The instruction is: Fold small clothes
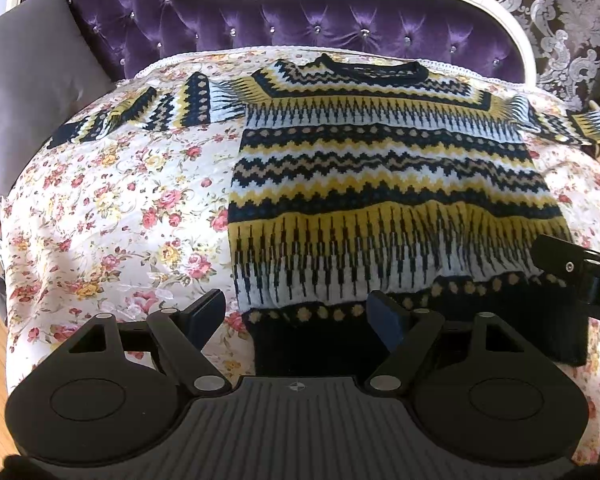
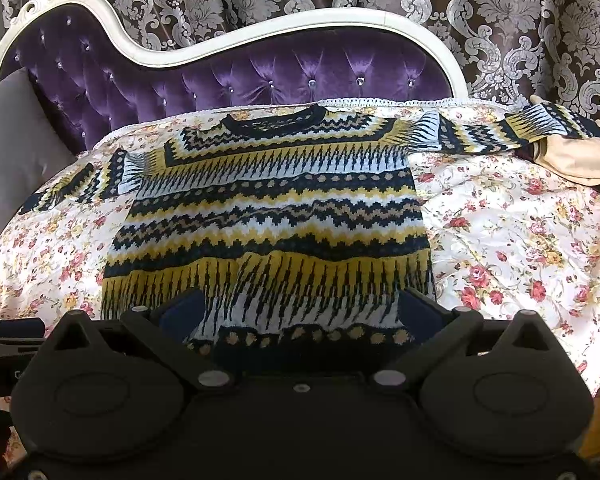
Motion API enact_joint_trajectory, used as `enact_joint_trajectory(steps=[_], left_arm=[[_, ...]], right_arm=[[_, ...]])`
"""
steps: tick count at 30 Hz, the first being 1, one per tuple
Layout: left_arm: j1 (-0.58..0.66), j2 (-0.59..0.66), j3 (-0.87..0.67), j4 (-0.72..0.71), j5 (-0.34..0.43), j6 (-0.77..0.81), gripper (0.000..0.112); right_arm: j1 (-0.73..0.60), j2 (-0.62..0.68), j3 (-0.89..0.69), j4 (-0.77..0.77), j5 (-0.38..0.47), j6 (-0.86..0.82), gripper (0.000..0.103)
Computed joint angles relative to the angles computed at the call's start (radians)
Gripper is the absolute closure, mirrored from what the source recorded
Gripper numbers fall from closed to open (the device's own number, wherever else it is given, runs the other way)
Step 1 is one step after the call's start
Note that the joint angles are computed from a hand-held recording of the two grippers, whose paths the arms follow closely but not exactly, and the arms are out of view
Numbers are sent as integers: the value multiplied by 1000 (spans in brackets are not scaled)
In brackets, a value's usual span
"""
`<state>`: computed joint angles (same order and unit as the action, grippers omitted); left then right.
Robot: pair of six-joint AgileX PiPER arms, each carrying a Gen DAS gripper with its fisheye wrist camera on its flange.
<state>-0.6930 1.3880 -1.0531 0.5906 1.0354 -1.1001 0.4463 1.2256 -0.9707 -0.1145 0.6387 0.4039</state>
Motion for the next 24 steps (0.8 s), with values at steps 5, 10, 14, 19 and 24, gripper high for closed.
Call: enact_joint_trajectory(steps=[5, 10, 14, 19, 24], left_arm=[[12, -2, -2, 0, 8, -3, 36], [11, -1, -9, 7, 17, -4, 36], [5, 1, -14, 10, 25, -8, 36], [2, 0, -12, 12, 27, -10, 36], [1, -1, -10, 11, 27, -7, 36]], right_arm=[[-15, 10, -8, 26, 5, -29, 1], [-18, 20, -16, 25, 12, -34, 1], [-20, 27, -20, 34, 16, -43, 1], [-19, 38, -24, 53, 16, -63, 1], [-25, 43, -26, 73, 16, -78, 1]])
